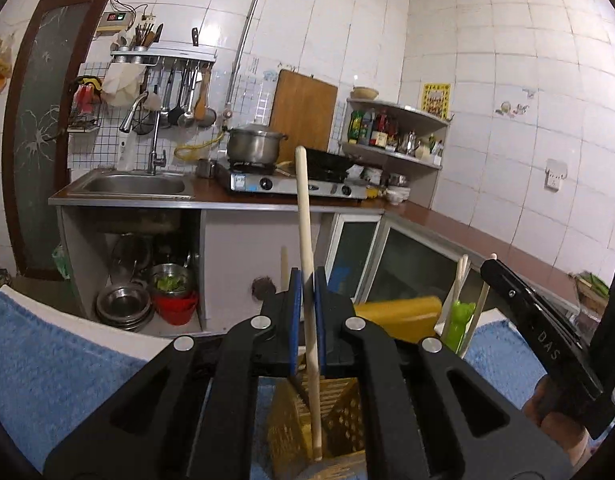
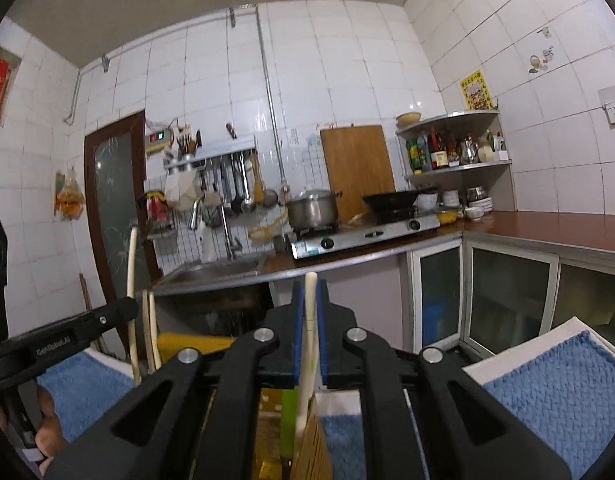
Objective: Organize utensils
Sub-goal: 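Open both tools to drop the chopsticks into the yellow holder, then grasp the last chopstick with the left tool while the right tool grasps the pale blue spoon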
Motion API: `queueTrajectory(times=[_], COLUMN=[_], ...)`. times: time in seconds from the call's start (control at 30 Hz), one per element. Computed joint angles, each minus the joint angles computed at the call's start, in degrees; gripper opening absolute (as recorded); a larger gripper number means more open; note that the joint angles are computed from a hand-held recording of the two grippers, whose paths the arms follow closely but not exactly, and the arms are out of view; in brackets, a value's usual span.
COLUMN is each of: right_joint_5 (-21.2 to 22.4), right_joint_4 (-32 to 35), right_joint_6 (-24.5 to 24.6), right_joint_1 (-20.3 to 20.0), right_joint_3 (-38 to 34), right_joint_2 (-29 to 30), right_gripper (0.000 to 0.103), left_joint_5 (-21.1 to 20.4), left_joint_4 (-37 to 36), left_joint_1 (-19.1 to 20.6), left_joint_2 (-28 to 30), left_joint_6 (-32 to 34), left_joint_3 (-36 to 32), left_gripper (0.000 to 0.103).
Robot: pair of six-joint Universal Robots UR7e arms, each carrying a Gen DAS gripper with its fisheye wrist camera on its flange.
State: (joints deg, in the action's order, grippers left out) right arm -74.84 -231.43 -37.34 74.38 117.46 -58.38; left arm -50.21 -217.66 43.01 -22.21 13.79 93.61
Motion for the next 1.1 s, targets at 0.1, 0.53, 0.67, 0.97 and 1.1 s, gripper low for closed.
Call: queueTrajectory(times=[0.1,0.53,0.67,0.97,1.1], right_joint_5=[-1.33,-5.79,-7.07,-12.04,-13.17], right_joint_4=[0.66,6.13,4.62,5.36,5.15], right_joint_6=[-0.68,-2.70,-3.51,-6.74,-7.71], right_joint_1=[0.36,2.06,1.22,-0.76,-2.01], right_joint_3=[0.60,9.81,15.06,23.90,25.99], right_joint_2=[-0.42,-10.07,-12.39,-13.88,-12.78], right_gripper=[0.007,0.054,0.056,0.066,0.066], left_joint_5=[2.07,9.47,13.77,13.39,11.98], left_joint_4=[4.23,15.76,17.30,30.04,33.24], left_joint_1=[-0.04,-3.25,-5.35,-7.07,-6.89], left_joint_2=[-0.77,-12.18,-15.30,-21.39,-21.63], left_joint_6=[-1.25,-16.83,-21.94,-37.39,-41.98], left_joint_3=[0.63,14.41,20.93,31.79,33.68], left_gripper=[0.007,0.080,0.097,0.098,0.098])
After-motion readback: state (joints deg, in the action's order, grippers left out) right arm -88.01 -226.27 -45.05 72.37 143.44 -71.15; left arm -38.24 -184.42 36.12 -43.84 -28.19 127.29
